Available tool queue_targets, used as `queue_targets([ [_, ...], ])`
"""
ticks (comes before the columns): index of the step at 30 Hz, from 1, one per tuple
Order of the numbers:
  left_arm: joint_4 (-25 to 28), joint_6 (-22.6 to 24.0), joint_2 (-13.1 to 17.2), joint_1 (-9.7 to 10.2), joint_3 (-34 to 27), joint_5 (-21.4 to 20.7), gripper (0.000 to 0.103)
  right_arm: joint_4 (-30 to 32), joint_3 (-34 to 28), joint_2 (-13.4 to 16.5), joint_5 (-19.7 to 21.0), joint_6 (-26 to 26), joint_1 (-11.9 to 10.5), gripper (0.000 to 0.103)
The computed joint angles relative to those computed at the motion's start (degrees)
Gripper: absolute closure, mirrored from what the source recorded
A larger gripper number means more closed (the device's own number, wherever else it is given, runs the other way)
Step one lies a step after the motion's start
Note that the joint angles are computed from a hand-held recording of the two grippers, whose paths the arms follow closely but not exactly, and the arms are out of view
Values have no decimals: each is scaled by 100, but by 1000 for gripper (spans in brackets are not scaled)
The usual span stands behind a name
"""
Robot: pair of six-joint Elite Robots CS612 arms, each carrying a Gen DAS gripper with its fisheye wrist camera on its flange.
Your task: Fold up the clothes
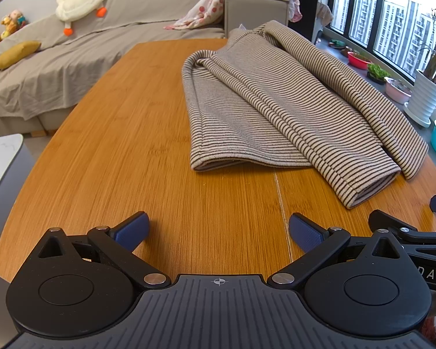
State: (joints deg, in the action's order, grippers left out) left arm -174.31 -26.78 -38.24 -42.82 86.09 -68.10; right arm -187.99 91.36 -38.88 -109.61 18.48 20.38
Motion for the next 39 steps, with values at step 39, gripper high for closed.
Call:
queue_targets([
  [39, -93, 26, -16, -9, 63, 7, 0, -37, 9, 0, 57, -52, -1, 0],
])
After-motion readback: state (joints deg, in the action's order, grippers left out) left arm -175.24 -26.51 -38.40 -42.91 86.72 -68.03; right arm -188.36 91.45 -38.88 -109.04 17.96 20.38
